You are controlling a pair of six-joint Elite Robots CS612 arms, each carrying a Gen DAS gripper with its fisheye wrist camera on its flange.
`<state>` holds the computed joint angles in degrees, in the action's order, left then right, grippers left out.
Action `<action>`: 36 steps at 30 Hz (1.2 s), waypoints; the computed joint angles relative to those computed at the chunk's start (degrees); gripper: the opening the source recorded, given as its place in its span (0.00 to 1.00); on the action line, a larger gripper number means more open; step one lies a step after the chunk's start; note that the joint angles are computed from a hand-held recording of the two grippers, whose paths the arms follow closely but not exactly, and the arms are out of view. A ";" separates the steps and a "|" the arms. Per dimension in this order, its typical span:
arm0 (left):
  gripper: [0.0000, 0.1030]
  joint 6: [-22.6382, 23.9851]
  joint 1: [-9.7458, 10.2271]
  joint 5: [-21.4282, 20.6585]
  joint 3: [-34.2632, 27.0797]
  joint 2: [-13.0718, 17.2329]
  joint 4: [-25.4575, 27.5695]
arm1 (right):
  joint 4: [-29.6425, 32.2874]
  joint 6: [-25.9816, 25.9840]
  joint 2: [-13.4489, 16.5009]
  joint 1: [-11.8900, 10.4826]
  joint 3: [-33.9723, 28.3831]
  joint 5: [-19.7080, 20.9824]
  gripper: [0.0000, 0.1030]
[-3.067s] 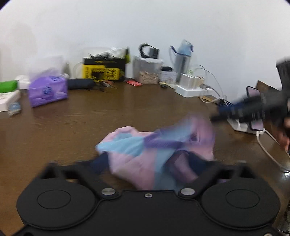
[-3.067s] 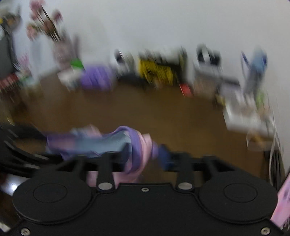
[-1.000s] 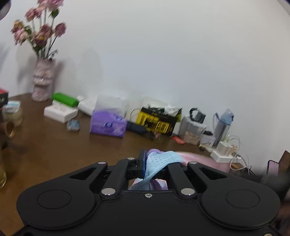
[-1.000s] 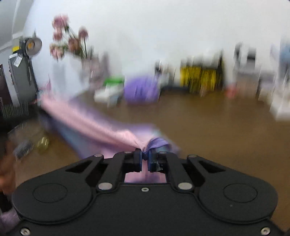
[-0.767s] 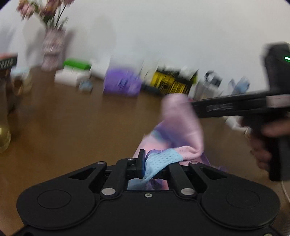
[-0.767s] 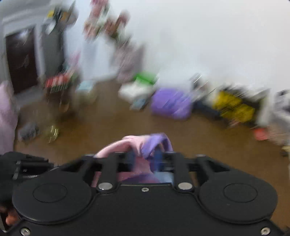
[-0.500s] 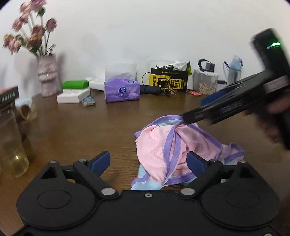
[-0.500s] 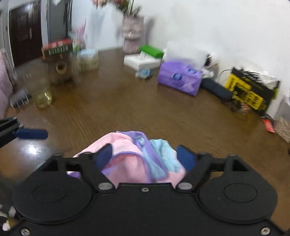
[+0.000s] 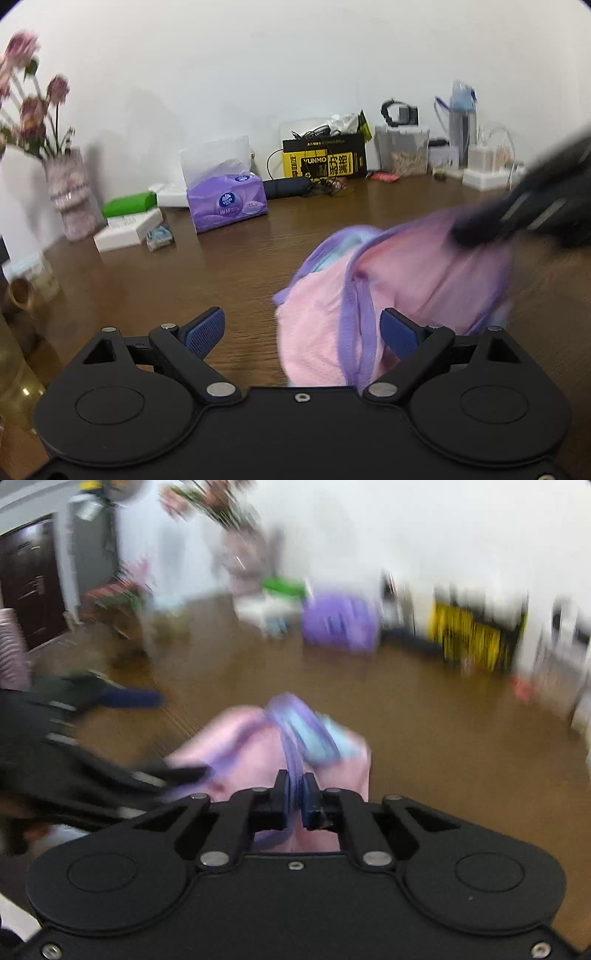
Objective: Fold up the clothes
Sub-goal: 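Lift the garment high with both grippers and shake it open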
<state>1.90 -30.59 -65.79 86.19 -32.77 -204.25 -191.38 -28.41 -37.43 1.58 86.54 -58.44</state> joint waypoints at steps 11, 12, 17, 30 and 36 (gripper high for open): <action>0.03 0.88 -0.45 -7.94 0.43 -1.21 -0.09 | -12.77 -4.26 -5.32 -1.75 13.51 -10.55 0.08; 0.03 1.01 -0.21 -9.33 -0.01 -1.39 -0.14 | -14.02 -2.47 -4.94 -1.79 13.26 -12.27 0.08; 0.02 6.35 0.41 -14.05 -3.83 -3.29 -4.69 | -17.85 3.65 -3.89 -2.22 9.95 -11.57 0.10; 0.02 17.41 -2.11 -8.05 -5.03 -6.60 -9.16 | -16.17 15.29 0.79 0.57 3.56 -10.17 0.05; 0.02 19.21 -1.92 -4.03 -8.67 -8.04 -13.78 | -27.39 10.93 -3.70 -1.60 1.94 -14.98 0.05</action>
